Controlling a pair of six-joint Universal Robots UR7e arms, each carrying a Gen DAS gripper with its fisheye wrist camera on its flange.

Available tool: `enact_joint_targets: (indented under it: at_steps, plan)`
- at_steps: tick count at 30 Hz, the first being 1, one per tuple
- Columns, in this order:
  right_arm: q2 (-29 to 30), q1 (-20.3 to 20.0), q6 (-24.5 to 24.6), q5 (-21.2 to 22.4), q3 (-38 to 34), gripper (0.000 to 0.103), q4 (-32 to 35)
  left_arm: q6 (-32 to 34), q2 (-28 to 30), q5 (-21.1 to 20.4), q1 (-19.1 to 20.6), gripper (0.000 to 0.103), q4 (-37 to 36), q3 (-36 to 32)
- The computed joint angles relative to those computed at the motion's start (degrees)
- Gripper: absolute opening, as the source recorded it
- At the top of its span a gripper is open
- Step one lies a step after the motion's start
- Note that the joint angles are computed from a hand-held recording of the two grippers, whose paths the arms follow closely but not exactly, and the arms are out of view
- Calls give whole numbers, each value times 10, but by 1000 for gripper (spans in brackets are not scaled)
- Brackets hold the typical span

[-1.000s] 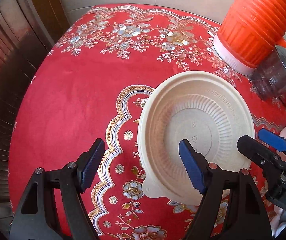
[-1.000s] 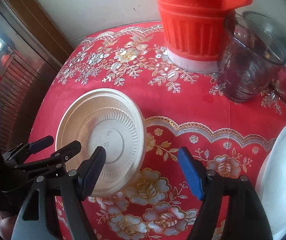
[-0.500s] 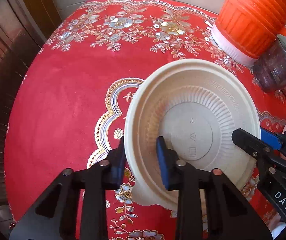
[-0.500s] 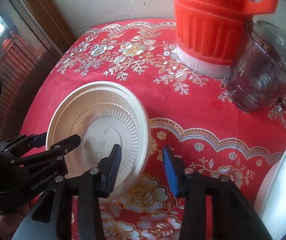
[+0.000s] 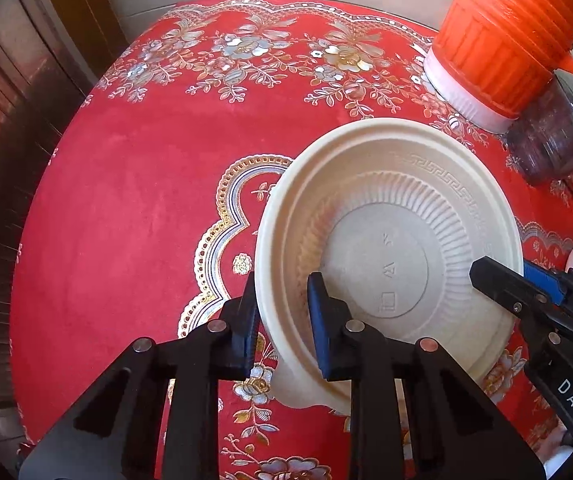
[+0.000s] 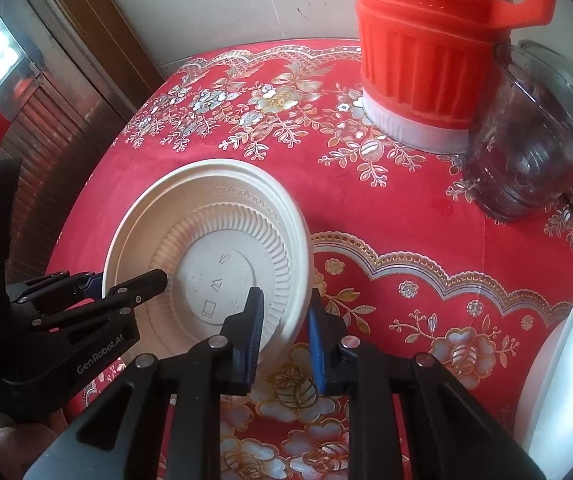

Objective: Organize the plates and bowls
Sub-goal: 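Close both grippers on the beige bowl rim and lift it, then carry the beige bowl into the green bowl and lower it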

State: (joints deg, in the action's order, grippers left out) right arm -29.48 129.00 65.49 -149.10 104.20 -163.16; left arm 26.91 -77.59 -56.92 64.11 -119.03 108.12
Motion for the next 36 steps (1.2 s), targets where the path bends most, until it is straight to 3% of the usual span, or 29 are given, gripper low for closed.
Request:
enact_joint_targets:
  at_steps: [9, 24, 29, 36]
  plan:
    - [9, 14, -13, 3, 11, 16, -50, -3, -10, -6, 3, 19, 25, -5]
    - [26, 84, 44, -20, -54, 17, 105, 3, -109, -25, 3, 19, 88, -7]
    - [48, 105, 28, -13, -100, 18, 130, 12, -144, -19, 12, 19, 102, -21]
    - [99, 120, -46, 11, -185, 20, 137, 19, -179, -1, 38, 19, 113, -54]
